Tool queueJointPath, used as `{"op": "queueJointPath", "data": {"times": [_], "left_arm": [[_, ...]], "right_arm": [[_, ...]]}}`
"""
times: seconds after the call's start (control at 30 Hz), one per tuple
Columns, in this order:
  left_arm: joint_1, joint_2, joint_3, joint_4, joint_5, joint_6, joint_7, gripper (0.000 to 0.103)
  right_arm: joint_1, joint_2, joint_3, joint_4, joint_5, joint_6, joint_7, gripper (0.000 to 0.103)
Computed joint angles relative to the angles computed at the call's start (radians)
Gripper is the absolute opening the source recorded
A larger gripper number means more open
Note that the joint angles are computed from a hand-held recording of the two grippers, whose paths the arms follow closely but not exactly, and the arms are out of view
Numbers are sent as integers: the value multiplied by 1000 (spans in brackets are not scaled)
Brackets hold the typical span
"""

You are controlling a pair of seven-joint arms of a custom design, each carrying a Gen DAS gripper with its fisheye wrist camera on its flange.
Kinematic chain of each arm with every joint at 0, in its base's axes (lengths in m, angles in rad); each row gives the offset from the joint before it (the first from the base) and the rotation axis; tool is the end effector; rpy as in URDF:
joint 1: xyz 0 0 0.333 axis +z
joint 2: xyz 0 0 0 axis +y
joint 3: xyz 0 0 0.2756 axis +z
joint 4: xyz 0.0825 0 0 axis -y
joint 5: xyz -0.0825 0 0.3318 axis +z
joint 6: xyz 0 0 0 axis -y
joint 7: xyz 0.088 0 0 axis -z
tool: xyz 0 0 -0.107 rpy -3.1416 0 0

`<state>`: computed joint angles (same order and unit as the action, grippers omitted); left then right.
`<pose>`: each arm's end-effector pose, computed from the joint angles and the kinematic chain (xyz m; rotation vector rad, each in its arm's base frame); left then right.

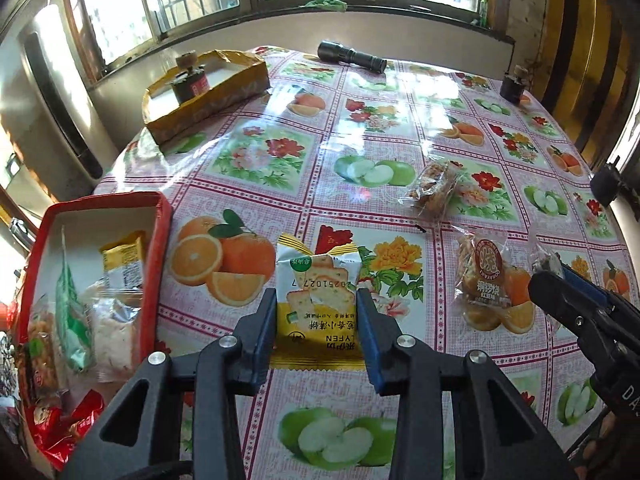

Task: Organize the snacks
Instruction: 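Carry both held packets over the red tray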

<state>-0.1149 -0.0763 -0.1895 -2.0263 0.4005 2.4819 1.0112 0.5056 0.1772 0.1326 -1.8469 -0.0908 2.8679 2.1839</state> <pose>0.5047 -0.1627 0.5193 -1.8389 1.8394 -0.4994 0.4840 0.3585 0.5140 -1.7005 1.5556 -0.2121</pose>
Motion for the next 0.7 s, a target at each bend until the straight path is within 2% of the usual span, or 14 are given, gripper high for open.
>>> {"op": "queueJointPath", "data": {"times": [0.23,0.7], "left_arm": [[24,-102,-22,-82,132,-4,-133,38],[74,-214,-32,-176,130,33,-161,38]], "right_arm": [[17,-31,5,-42,-13,24,30,37],[57,-37,9,-2,-133,6,109,37]]}}
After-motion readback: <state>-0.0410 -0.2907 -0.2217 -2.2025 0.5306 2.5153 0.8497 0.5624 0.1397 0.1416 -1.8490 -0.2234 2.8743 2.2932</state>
